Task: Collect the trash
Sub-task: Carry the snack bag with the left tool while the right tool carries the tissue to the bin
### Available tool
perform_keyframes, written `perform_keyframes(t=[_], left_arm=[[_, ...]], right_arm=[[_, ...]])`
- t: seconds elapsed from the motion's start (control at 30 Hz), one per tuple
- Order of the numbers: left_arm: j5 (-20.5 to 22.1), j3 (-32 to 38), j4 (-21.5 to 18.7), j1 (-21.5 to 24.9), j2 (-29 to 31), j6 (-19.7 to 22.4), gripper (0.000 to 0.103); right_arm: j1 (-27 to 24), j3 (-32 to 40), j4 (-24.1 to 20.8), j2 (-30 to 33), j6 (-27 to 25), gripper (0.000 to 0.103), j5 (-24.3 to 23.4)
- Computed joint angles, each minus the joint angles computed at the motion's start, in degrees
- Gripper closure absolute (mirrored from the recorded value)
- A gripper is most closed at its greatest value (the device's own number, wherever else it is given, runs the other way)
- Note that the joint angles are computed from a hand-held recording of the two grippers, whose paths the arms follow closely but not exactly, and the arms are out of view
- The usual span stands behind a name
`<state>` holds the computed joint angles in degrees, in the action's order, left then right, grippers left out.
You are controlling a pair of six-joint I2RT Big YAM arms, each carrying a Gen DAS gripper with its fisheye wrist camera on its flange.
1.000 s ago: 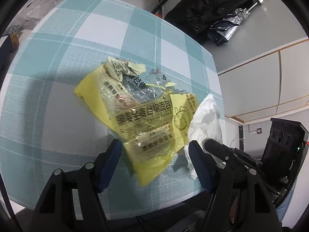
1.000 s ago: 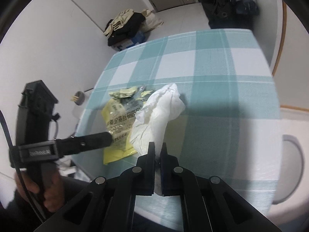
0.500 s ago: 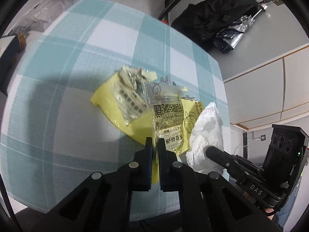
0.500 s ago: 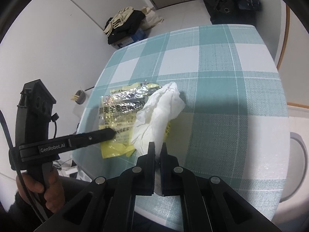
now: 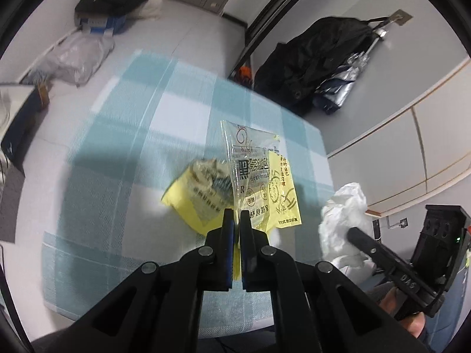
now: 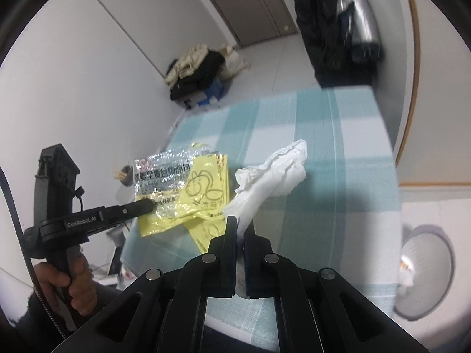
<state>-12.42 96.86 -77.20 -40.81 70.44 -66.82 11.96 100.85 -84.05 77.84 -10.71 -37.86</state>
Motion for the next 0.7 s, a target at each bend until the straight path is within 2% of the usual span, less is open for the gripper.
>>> perform_keyframes(t=[0.1,0.27,0.47,0.7], left_arm=[[-1.59,2.15,0.17,-0.47,0.68,1.27,0.103],[-1.96,5.43,1.3,-0.47,1.9,2.26,0.103],[-5.05,13.85,-1.28,-1.5,5.12,4.82,0.103],[-7.82,28.44,-7.07,-4.24,12.62,9.46,0.103]], right_arm=[[-1.41,2.63,0.2,-0.4,0.22,0.1,-1.31],[-5.11,8.22,-1.46,-0.03,0.53,0.1,-4.07],[-10.79,15.27,-4.67,0.76,-1.94,0.1,-7.6],[-18.44,19.9,-5.82,1.7,-3.8,0.1,-12.6]])
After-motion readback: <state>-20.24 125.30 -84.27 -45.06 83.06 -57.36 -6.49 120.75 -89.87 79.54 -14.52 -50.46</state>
